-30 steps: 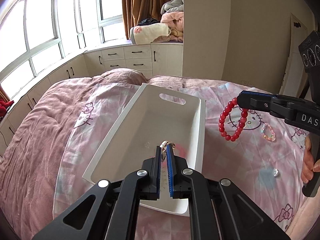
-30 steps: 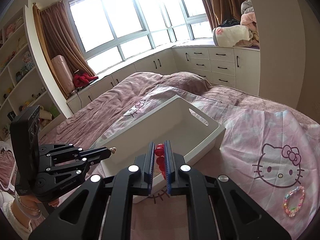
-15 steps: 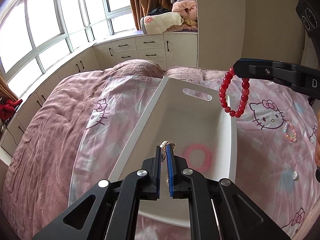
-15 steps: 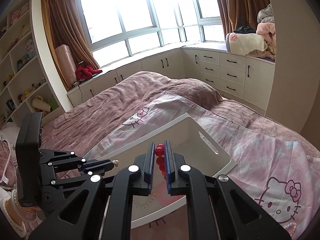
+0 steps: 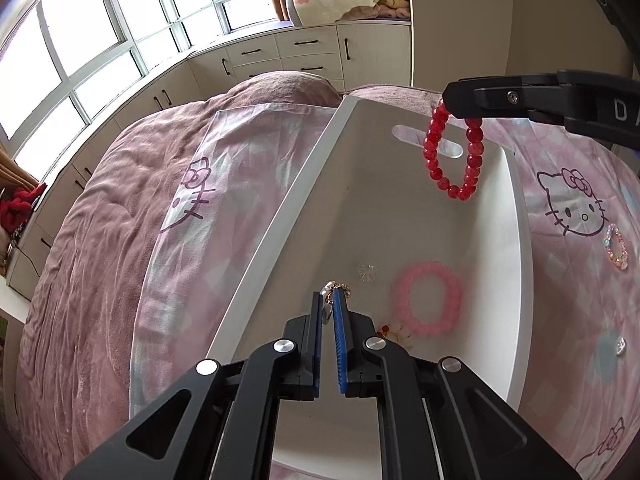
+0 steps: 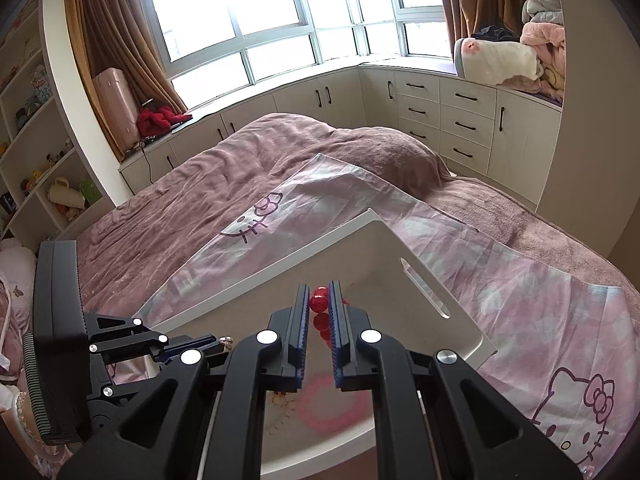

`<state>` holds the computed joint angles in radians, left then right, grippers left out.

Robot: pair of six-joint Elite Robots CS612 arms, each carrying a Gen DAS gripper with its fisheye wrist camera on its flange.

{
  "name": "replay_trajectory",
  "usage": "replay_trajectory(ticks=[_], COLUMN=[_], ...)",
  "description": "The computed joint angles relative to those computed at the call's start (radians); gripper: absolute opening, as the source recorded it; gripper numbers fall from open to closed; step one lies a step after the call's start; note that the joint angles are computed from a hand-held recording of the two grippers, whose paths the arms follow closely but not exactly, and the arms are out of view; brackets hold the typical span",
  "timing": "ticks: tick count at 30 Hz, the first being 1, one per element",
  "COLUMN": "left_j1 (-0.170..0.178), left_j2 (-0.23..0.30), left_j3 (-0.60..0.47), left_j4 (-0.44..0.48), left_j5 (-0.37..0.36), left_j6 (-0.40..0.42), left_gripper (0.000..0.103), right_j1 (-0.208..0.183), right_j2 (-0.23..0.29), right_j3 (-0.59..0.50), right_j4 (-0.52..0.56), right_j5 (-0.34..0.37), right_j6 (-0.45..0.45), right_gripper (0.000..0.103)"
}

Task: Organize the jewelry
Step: 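Carry pearl earring in left tool and red bracelet in right tool over box, then open left tool dropping earring while right tool drops red bracelet into box, then move left tool to silver heart charm while right tool moves to multicolour bracelet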

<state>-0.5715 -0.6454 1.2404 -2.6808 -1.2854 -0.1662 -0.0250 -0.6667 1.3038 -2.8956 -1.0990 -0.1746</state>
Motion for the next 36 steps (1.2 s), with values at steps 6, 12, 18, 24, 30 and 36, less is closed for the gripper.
replay_trajectory(ticks=[6,12,18,24,30,36], left_j1=[0.000,-0.002,-0.009,-0.023,-0.044,-0.081], left_j2=[0.023,0.029,0.017,-0.003,-0.032,-0.061], left_j3=[-0.023,-0.023,0.000,0.022,0.058,0.096], left_j4=[0.037,0.046,-0.012,-0.074,-0.168,-0.249], left_j5=[-0.004,0.006,0.024,0.046,0.033,0.007], left_j6=[-0.019,-0.054,-0.063,-0.043,-0.049,-0.049], left_gripper=[0.011,0.022,0.047,0.057,0.073,0.086], right_j1=[0.009,0.008,-0.004,-0.027,-0.074,-0.137], right_j2=[0.023,0.033,0.020,-0.021,-0.095,-0.168], right_j3=[-0.021,-0.024,0.004,0.057,0.154,0.264], right_j4=[0.019,0.024,-0.040,-0.121,-0.235,-0.308], right_j5=[0.013,0.048,0.042,0.028,0.022,-0.005], right_j6=[0.004,0.019,0.039,0.033,0.035,0.029], right_gripper=[0.010,0.012,0.049,0.062,0.072,0.073])
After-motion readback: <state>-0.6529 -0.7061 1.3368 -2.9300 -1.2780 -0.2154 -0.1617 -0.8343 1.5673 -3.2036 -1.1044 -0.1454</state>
